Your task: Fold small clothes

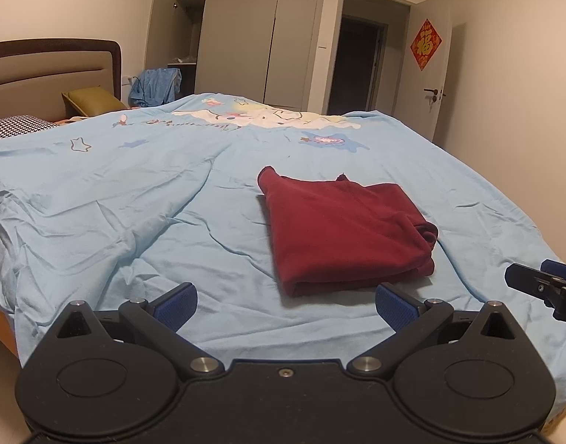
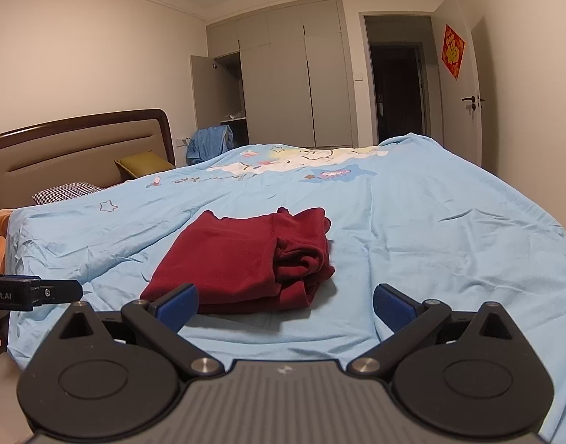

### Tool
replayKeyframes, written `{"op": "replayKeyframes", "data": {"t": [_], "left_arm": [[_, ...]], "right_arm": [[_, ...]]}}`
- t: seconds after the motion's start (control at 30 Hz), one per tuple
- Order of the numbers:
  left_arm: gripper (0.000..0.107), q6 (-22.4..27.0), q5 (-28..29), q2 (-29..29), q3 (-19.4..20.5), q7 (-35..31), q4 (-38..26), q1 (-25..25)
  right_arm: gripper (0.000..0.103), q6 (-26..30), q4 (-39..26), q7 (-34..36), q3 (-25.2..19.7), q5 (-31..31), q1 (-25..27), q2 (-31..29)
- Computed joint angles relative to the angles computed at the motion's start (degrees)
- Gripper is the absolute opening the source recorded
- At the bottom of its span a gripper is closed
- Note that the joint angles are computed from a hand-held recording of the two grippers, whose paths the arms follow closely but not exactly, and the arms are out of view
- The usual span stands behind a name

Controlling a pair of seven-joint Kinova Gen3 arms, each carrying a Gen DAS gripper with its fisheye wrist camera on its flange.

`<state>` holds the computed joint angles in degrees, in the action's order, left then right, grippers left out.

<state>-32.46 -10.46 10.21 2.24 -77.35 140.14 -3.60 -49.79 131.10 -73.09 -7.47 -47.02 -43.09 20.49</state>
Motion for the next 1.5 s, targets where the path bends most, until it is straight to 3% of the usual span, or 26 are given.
{"op": "replayKeyframes", "data": {"t": [0.97,1.5], "left_arm": [[0.102,5.6,-0.3,2.7,1.3,1.9,-4.1,-1.2],[0.102,6.2,1.1,5.3,1.4,3.1,-6.5,-0.9]], "right_arm": [[0.103,6.3,-2.8,-0.8,1.6,1.9,1.6,1.5],[0.103,11.5,-5.4,-0.3,3.5,2.4,2.4,2.8]]}}
